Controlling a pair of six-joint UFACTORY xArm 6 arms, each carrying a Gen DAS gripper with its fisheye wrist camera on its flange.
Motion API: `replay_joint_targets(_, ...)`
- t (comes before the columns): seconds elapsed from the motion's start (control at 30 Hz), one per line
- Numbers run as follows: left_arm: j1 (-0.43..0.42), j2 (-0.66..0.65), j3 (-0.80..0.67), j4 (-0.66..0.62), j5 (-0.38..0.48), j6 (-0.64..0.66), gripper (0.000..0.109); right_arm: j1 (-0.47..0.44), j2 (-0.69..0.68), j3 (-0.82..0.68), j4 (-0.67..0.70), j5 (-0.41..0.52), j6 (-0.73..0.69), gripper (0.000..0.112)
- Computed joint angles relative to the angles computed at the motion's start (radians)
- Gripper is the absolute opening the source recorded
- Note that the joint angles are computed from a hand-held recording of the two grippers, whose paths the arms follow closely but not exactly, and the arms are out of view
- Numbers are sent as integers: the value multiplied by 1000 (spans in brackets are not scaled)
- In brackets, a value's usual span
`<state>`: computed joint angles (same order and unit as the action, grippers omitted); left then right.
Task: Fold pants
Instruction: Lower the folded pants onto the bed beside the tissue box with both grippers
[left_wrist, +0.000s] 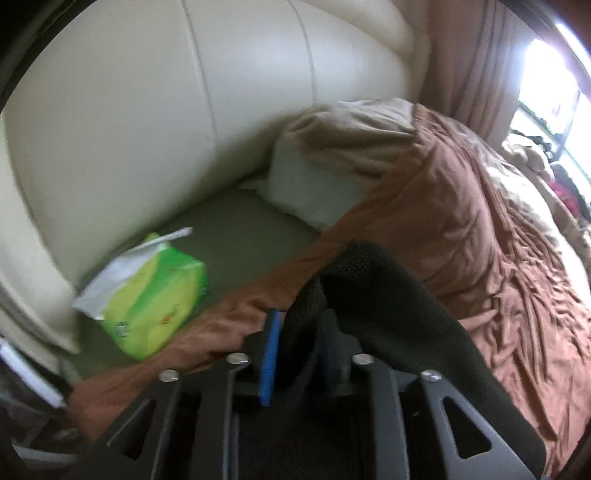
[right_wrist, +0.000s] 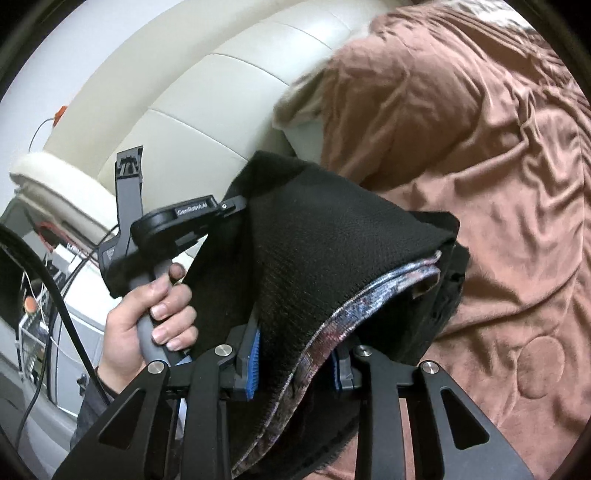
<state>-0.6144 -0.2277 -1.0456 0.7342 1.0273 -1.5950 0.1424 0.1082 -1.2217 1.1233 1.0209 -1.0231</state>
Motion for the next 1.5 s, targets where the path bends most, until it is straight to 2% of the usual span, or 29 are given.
replay_joint_targets(0.07, -11, -48, 35, 17, -11, -24, 57, -3, 15, -14, 0, 18, 7, 25)
replay_joint_targets(0.17, -60, -100, 54, 30, 55, -24, 58, -11, 51, -58, -8, 51, 31, 25)
replay_joint_targets(0.37, -162, -202, 136, 22, 92, -84, 58, -33, 136, -166, -45, 137, 115, 34)
replay_joint_targets(0.47, -227, -243, 189, 21, 81, -164, 58, -62, 219, -257, -14, 239, 193, 39)
replay_joint_targets(0.57, -296, -260, 225, 46, 82, -260, 58, -76, 285, -332, 0, 271, 235, 39)
replay_joint_targets(0.67, -348, -248, 242, 25, 74, -293, 58, -73, 293, -363, -17, 216, 215, 39)
replay_joint_targets(0.8, -417, -235, 244, 38, 95, -353, 58, -71, 268, -395, -47, 63, 179, 39)
replay_joint_targets(0.87, -453, -236, 234, 42, 133, -368, 58, -72, 246, -394, -68, -20, 157, 39)
replay_joint_targets(0.97, -494, -249, 229, 54, 177, -393, 58, -90, 224, -395, -71, -28, 114, 39)
replay_joint_targets(1.13, -528, -254, 213, 61, 238, -398, 58, -111, 129, -287, -34, -13, -35, 39)
replay_joint_targets(1.33, -540, -287, 233, 65, 291, -409, 58, -69, 52, -179, -69, -2, -186, 39)
replay_joint_targets(1.5, -516, -319, 263, 52, 341, -373, 58, -20, 16, -94, -70, -66, -320, 39)
